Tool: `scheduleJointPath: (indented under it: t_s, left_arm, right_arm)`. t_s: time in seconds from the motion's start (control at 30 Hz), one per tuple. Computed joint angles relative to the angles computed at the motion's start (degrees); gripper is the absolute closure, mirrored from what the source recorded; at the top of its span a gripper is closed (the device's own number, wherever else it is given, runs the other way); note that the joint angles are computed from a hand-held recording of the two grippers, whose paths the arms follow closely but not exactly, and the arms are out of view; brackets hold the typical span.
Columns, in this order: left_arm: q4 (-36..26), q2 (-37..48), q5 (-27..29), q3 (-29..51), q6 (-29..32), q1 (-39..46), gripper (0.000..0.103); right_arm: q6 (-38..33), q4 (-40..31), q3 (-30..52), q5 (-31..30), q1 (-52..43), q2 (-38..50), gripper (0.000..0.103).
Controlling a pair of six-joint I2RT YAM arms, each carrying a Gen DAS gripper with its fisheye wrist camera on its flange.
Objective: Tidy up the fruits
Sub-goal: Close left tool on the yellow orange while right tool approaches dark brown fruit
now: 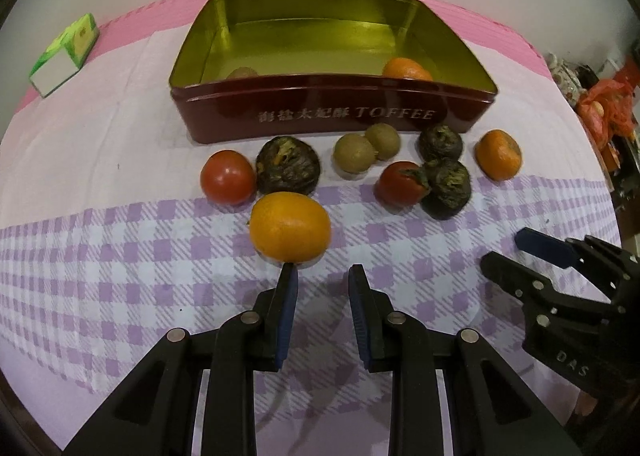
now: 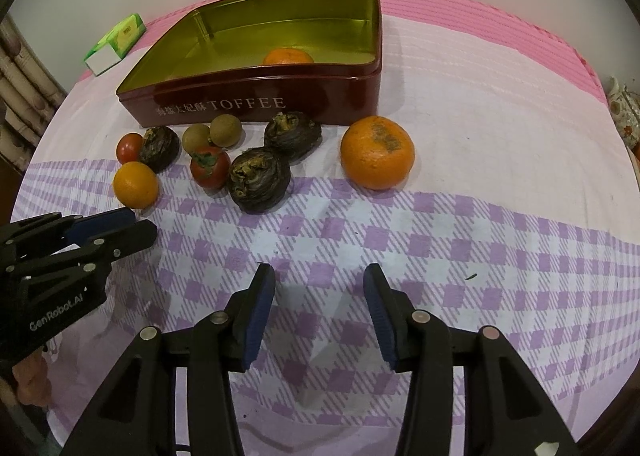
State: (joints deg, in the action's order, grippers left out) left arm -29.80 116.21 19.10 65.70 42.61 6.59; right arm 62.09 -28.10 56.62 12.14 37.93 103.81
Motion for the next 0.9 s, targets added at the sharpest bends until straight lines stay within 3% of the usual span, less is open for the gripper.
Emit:
scheduleJointPath:
  t_s: [0.3,0.67,0.9]
  left_arm:
    - [-1.92,2.77,0.79,4.33,-1.00,1.39,0.076]
    - [2.56,0.93,-1.00,1.73,-3.30,-0.54,0.076]
    - [0.46,0.97,0.53,2.52,-3.49,-0.78,0.075]
  right_arm:
    - [0.19,0.11,0.38,0.40,0.37,0.44,0.056]
    - [0.44,0.06,0.51,0.64,0.51,0.51,0.056]
    - [0.18,-0.12,0.87,0.73,0.40,0.79,0.056]
